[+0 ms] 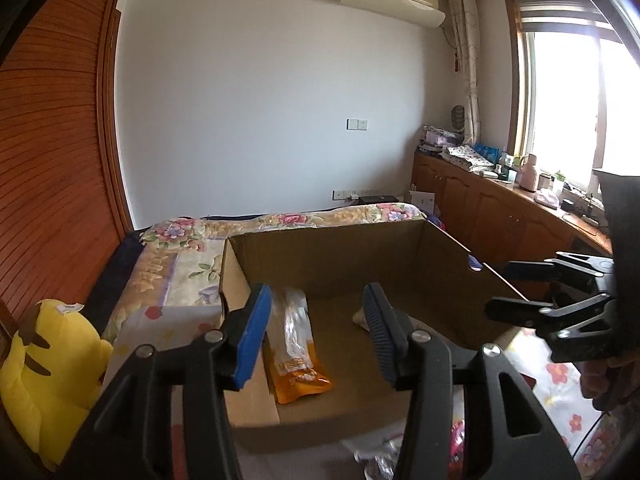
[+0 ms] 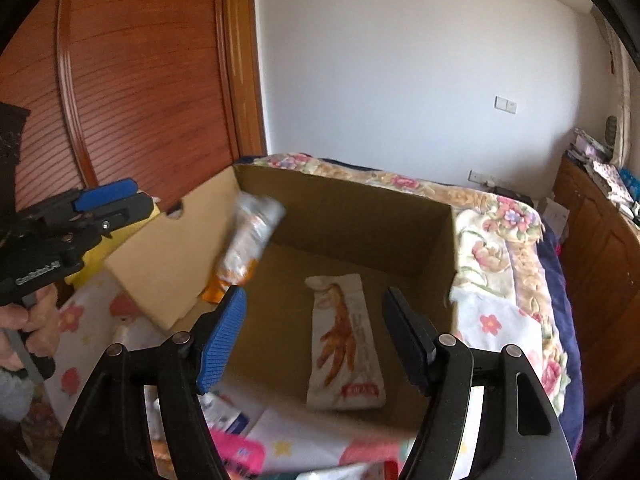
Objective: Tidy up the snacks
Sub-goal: 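Withdraw both open tools from the box back toward the snack pile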
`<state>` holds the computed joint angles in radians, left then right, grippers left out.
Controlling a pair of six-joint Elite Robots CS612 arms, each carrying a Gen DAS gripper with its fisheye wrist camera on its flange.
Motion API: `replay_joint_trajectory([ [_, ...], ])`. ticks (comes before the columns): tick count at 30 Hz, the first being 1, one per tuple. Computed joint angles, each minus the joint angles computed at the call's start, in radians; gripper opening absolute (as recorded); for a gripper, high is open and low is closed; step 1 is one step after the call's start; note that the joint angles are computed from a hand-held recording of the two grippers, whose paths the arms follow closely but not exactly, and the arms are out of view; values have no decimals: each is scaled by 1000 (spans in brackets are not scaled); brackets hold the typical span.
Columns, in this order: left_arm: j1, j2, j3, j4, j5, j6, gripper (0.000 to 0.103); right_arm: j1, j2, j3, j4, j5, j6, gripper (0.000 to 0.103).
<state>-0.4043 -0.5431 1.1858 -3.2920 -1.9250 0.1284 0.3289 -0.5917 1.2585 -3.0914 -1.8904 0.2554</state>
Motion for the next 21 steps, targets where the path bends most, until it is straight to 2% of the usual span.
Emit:
replay_joint_trajectory([
  [6, 8, -42, 96, -47, -14, 18, 49, 31, -58, 105, -58, -26, 33, 72],
  [10, 10, -63, 156, -70, -23, 35, 49, 48, -80, 144, -73, -33, 44, 71],
  [21, 18, -91, 261, -96, -34, 51, 49, 89, -87, 189, -62, -38, 96, 70],
])
